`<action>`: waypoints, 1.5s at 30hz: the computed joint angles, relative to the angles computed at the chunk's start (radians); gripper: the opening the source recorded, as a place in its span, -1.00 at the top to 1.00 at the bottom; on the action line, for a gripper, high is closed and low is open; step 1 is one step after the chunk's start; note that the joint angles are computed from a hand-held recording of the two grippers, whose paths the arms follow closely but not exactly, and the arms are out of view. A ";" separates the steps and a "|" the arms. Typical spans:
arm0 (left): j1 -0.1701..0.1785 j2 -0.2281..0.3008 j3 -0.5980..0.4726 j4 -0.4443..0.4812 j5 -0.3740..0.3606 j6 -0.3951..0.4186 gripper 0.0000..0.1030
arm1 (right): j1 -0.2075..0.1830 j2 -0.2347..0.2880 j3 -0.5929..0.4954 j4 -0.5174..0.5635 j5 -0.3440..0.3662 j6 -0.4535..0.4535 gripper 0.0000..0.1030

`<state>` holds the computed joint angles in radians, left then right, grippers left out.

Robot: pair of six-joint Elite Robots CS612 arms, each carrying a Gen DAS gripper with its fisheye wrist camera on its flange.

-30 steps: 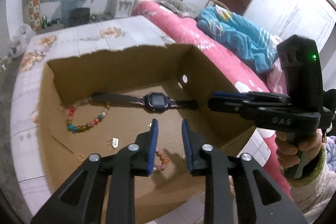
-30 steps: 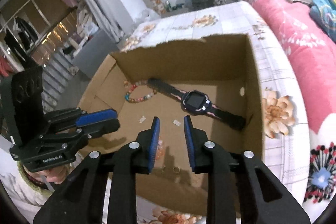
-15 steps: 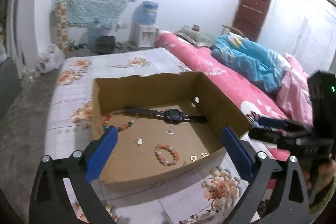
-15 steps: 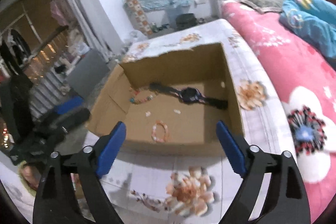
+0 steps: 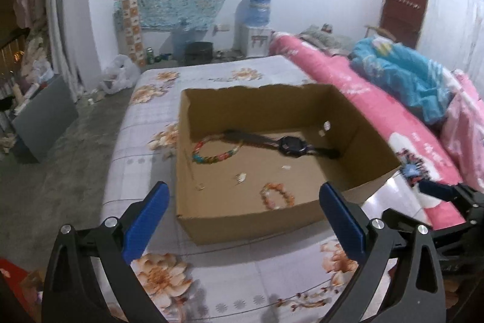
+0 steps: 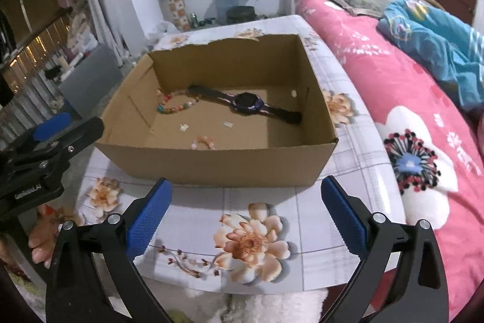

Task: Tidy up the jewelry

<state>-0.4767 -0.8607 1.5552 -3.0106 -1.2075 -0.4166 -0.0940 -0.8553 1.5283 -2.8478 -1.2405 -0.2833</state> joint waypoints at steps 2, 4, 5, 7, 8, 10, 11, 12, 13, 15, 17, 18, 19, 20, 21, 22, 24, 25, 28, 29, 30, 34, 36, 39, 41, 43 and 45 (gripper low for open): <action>-0.001 -0.002 -0.004 0.036 0.007 -0.005 -0.89 | 0.001 0.001 -0.002 0.007 -0.004 0.003 -0.84; -0.003 -0.005 -0.004 0.063 0.021 -0.017 -0.89 | 0.005 0.003 -0.004 0.008 -0.019 0.008 -0.84; -0.004 -0.006 -0.007 0.087 0.027 -0.026 -0.89 | 0.008 0.005 -0.007 0.009 -0.031 0.010 -0.84; -0.005 -0.006 -0.010 0.097 0.020 -0.035 -0.89 | 0.010 0.007 -0.013 0.024 -0.029 0.001 -0.84; -0.005 -0.005 -0.012 0.104 0.015 -0.039 -0.89 | 0.009 0.008 -0.017 0.037 -0.016 -0.001 -0.84; 0.000 -0.001 -0.027 0.156 -0.006 -0.069 -0.89 | 0.007 0.010 -0.025 0.066 0.006 0.012 -0.84; 0.003 0.002 -0.034 0.176 -0.020 -0.084 -0.89 | 0.007 0.014 -0.031 0.078 0.005 0.019 -0.84; 0.003 0.004 -0.039 0.191 -0.024 -0.096 -0.89 | 0.009 0.017 -0.036 0.087 -0.005 0.022 -0.84; 0.004 0.006 -0.047 0.219 -0.023 -0.116 -0.89 | 0.011 0.019 -0.041 0.093 -0.016 0.022 -0.84; 0.004 0.010 -0.057 0.253 -0.022 -0.133 -0.89 | 0.015 0.024 -0.048 0.104 -0.031 0.016 -0.84; 0.003 0.013 -0.072 0.294 -0.020 -0.145 -0.89 | 0.017 0.029 -0.055 0.119 -0.036 0.010 -0.84; 0.004 0.015 -0.077 0.304 -0.018 -0.147 -0.89 | 0.017 0.032 -0.062 0.131 -0.037 0.012 -0.84; 0.003 0.016 -0.080 0.314 -0.013 -0.151 -0.89 | 0.018 0.034 -0.065 0.138 -0.039 0.014 -0.84; 0.002 0.016 -0.082 0.323 -0.008 -0.155 -0.89 | 0.019 0.038 -0.072 0.149 -0.043 0.018 -0.84; 0.001 0.015 -0.085 0.338 -0.001 -0.164 -0.89 | 0.019 0.039 -0.075 0.158 -0.043 0.019 -0.84; 0.001 0.015 -0.087 0.344 -0.001 -0.167 -0.89 | 0.019 0.040 -0.078 0.164 -0.041 0.020 -0.84; 0.002 0.015 -0.091 0.361 0.002 -0.181 -0.89 | 0.020 0.042 -0.083 0.172 -0.037 0.022 -0.84; 0.003 0.015 -0.093 0.367 0.001 -0.188 -0.89 | 0.021 0.043 -0.085 0.176 -0.035 0.022 -0.84; 0.005 0.017 -0.097 0.383 0.002 -0.205 -0.89 | 0.023 0.045 -0.091 0.190 -0.036 0.019 -0.84; 0.005 0.017 -0.098 0.386 0.001 -0.207 -0.89 | 0.024 0.046 -0.092 0.193 -0.038 0.016 -0.84; 0.006 0.016 -0.098 0.388 0.001 -0.211 -0.89 | 0.025 0.047 -0.093 0.196 -0.041 0.013 -0.84; 0.008 0.017 -0.099 0.398 0.004 -0.216 -0.89 | 0.029 0.052 -0.100 0.204 -0.051 0.008 -0.84; 0.008 0.018 -0.101 0.403 0.003 -0.216 -0.89 | 0.030 0.054 -0.104 0.208 -0.054 0.008 -0.84; 0.009 0.019 -0.105 0.413 0.002 -0.212 -0.89 | 0.032 0.057 -0.109 0.210 -0.059 0.011 -0.84; 0.010 0.021 -0.107 0.418 -0.001 -0.211 -0.89 | 0.032 0.058 -0.111 0.212 -0.059 0.010 -0.84; 0.011 0.021 -0.109 0.421 -0.005 -0.211 -0.89 | 0.032 0.059 -0.112 0.215 -0.061 0.009 -0.84; 0.011 0.022 -0.109 0.422 -0.006 -0.211 -0.89 | 0.032 0.059 -0.112 0.215 -0.064 0.007 -0.84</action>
